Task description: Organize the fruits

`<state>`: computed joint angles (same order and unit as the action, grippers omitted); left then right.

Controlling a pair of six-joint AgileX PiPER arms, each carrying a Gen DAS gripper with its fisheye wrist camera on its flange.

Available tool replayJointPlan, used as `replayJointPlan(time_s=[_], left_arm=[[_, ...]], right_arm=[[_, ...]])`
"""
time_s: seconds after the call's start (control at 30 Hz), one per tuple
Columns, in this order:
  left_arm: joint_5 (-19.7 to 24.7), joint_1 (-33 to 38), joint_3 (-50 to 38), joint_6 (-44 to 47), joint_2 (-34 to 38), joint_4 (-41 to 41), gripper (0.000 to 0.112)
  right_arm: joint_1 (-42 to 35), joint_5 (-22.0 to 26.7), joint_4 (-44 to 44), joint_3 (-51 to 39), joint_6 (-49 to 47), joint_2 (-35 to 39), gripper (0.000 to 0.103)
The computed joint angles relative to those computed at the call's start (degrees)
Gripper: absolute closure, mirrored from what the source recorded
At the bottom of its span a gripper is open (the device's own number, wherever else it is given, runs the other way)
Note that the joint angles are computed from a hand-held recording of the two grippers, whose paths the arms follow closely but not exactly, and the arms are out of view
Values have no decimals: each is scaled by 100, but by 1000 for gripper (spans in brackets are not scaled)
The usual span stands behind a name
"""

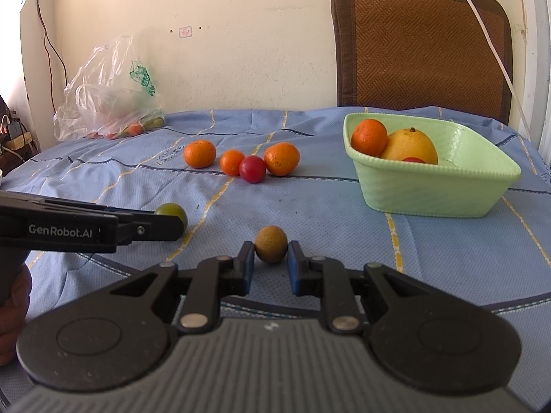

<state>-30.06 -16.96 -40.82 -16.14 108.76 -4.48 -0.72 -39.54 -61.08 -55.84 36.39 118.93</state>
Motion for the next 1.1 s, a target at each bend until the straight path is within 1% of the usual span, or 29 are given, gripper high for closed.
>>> replayJointPlan(time_s=[0.33, 0.47, 0.5, 0.57, 0.67, 0.73, 0.83, 0.9, 1.0, 1.1], left_arm=[[-75, 31, 37, -61, -8, 80, 85], [-275, 203, 76, -657, -29, 731, 85], [-251, 222, 27, -803, -26, 882, 85], [-74, 195, -189, -899, -21, 1030, 85], [235, 55, -640, -781, -8, 1062, 85], [458, -9, -1043, -918, 55, 1288, 85], [855, -93, -1804, -1332, 301, 1803, 85], [1118, -138, -2328, -1718, 527, 2219, 85], [1555, -220, -3167, -2300, 967, 2815, 85], [1965, -294, -3923, -3522, 1388, 4026, 85]], right_arm=[[-31, -107, 117, 75, -93, -23, 80], [-167, -474, 243, 199, -204, -26, 80], [-219, -591, 240, 217, -191, -22, 80], [-317, -769, 224, 221, -139, -34, 80], [-461, -1033, 475, 263, -329, -107, 80], [-578, -1188, 666, 228, -465, -134, 80], [-692, -1256, 1040, 47, -693, -71, 80], [-734, -1148, 1203, -217, -723, 64, 80], [-773, -820, 1231, -745, -496, 340, 80], [-790, -584, 1264, -1159, -334, 580, 79]])
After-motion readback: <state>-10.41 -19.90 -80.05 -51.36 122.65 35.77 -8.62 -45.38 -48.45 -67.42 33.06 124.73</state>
